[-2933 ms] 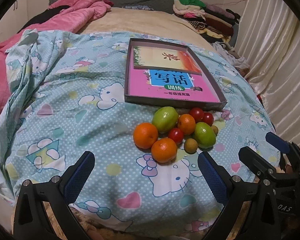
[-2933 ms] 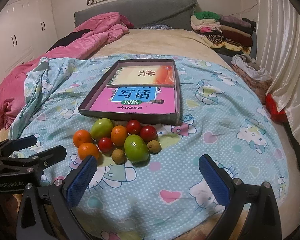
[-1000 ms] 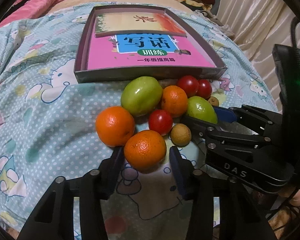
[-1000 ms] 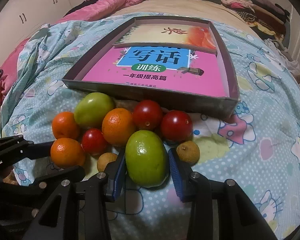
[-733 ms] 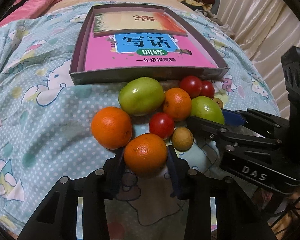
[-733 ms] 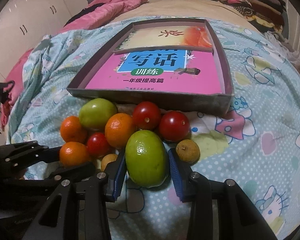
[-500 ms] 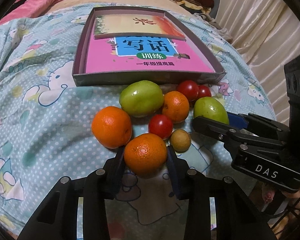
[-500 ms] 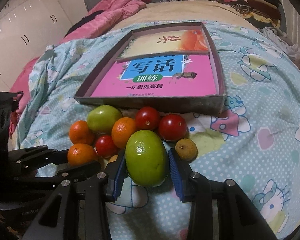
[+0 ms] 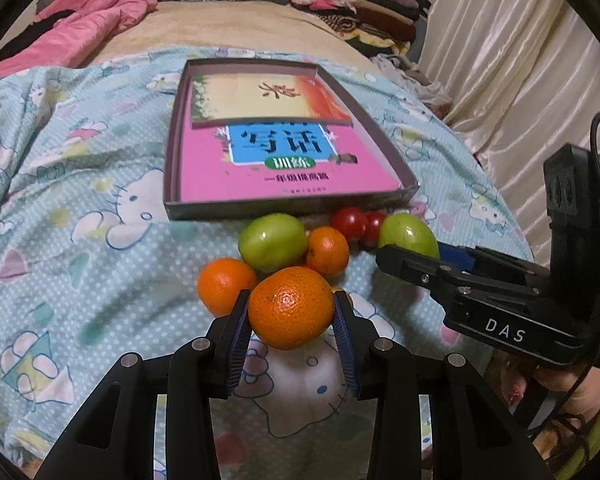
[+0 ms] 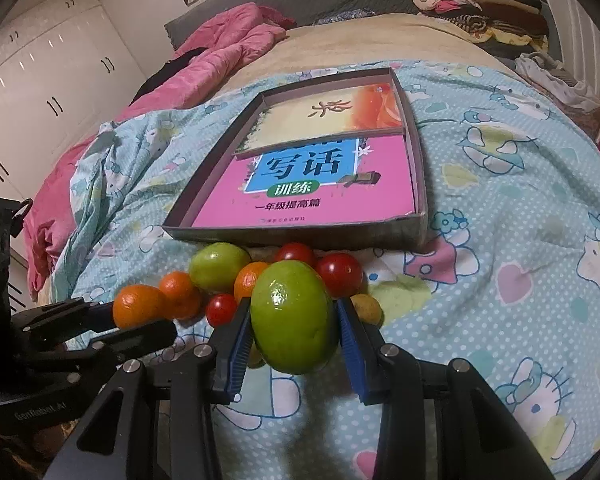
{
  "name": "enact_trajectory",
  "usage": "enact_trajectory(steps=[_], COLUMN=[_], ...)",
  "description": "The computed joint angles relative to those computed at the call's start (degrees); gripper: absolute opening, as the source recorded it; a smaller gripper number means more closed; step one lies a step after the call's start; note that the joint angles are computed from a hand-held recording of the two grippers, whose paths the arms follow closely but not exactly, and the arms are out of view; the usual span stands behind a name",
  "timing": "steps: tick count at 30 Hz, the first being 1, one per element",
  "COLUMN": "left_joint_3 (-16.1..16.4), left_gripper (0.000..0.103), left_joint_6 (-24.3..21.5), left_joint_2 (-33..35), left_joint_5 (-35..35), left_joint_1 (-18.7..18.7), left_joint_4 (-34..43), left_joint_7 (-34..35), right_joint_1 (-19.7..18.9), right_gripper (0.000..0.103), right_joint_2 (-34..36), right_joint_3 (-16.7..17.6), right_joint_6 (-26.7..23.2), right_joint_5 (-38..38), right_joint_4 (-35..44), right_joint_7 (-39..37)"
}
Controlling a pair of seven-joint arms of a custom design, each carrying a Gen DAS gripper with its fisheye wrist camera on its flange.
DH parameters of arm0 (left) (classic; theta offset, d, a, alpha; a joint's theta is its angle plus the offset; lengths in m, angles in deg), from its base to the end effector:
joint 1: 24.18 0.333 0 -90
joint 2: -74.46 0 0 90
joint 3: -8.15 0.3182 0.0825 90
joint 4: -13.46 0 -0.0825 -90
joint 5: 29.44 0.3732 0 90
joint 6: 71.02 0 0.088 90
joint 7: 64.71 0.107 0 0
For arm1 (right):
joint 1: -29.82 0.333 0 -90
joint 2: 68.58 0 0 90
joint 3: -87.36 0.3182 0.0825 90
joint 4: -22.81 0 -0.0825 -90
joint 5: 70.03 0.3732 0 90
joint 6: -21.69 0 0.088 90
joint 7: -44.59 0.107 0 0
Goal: Organize fruits
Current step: 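Grasp the large green fruit with the right tool while the left tool grasps a tangerine, then lift and carry the green fruit with the right tool while the left tool carries the tangerine into the tray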
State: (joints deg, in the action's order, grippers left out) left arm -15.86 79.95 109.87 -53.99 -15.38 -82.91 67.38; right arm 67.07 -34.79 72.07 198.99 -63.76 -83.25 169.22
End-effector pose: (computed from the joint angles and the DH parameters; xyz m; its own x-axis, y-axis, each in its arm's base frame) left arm 0.6909 -0.1307 0.3112 -0.5578 -0.7920 0.2482 -0.7700 0.3822 -0.5108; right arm 0.6288 0.2706 0.3008 -0.1304 -0.9467 -0.2945 -0.7808 0.2811 -0.5580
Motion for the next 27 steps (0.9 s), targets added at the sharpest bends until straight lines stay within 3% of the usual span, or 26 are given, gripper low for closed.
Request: enact_trajectory(steps=[7,13,27], left_joint_3=[0.5,0.4,0.8], left_gripper=[0.040,0.040,0.040], left_joint_6=[0.2,1.2,0.9], left_joint_2=[0.9,2.4,7.5], left_joint_5=[0.1,0.6,4.8], left_joint_1=[-0.3,-0.3,-1.9], left_joint_4=[2.5,5.1,13.2], left_joint_7=[-2.2,-4.0,-9.4], right_joint_1=[2.6,8.5,10.4], right_gripper=[0.041,0.041,0.041], right_joint_2=[-0.1,1.1,3.3], right_joint_3=[-3.0,-10.3,-13.7], right_joint_6=[2.3,3.9,4.5], right_joint_5=[0.0,0.4,4.5], right_joint_4=[-0.5,-0.3,2.5], right_joint_7=[0.1,1.0,-1.7])
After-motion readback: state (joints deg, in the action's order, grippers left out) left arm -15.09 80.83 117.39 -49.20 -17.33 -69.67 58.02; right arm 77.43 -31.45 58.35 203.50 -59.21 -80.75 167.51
